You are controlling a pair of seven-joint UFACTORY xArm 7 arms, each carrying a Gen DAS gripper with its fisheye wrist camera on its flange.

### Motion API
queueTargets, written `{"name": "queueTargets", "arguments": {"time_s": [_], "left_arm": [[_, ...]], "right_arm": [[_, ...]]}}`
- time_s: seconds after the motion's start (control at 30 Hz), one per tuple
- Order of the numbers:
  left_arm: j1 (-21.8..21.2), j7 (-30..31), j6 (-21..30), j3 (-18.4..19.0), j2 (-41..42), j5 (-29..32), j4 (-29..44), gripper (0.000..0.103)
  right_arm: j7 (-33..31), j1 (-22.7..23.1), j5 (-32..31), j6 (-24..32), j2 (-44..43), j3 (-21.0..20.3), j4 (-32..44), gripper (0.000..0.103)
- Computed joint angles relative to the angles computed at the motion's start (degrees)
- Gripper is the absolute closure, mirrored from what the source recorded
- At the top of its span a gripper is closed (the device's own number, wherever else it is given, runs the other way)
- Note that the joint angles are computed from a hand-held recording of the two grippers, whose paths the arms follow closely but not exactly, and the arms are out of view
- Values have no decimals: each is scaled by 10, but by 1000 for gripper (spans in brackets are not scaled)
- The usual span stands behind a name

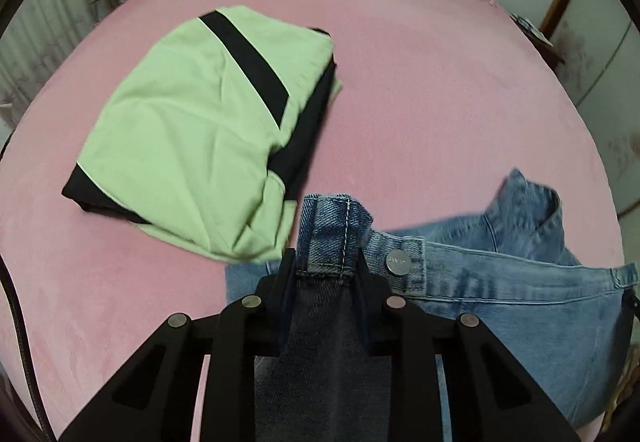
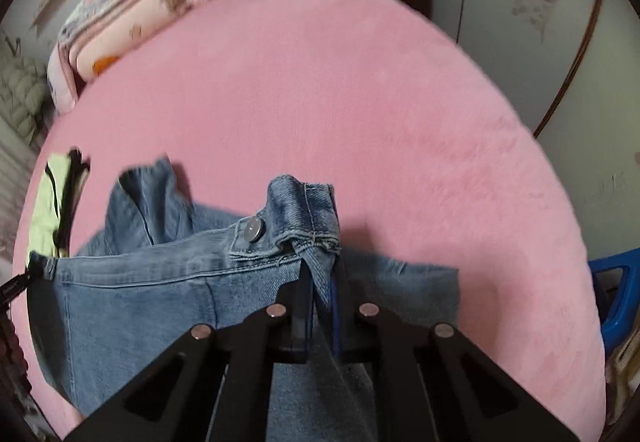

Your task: Fold large clothes

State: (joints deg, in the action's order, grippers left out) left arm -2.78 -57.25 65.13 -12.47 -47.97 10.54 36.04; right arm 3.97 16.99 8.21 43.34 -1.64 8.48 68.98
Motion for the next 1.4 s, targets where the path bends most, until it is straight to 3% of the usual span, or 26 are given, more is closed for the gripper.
{"name": "queueTargets", "arguments": {"time_s": [0.13, 0.3, 0.43, 0.53, 0.6, 0.73, 0.97, 1.13, 1.23, 1.4], "left_arm": [[7, 0, -31, 9, 30, 2, -28, 80], [10, -42, -69, -19, 85, 34, -53, 77], [-2, -50, -60, -18, 88, 54, -50, 71], [-20, -18, -26, -6, 100, 44, -19, 58], [-27, 5, 19, -1, 117, 34, 18, 36], [-36, 12, 94, -18, 106, 49, 77, 23], [-48, 3, 148, -34, 57, 16, 172, 19], [-46, -56, 188, -87, 30, -3, 224, 11], [-59, -101, 185, -111, 7, -29, 200, 11], [-111, -176, 170, -132, -25, -106, 95, 11]], "right_arm": [[11, 2, -27, -9, 44, 1, 7, 97], [62, 16, -99, -31, 78, -1, -1, 94], [82, 24, -142, -10, 68, 0, 5, 86], [95, 30, -179, 20, 53, 3, 19, 76], [91, 31, -171, 19, 29, 7, 14, 73], [94, 32, -145, 15, -21, 16, 6, 60], [107, 41, -61, 19, -108, 27, -1, 57], [106, 62, -21, 41, -147, 40, -10, 57], [95, 85, 7, 36, -173, 50, -47, 57], [91, 128, 46, 15, -193, 71, -127, 57]]}}
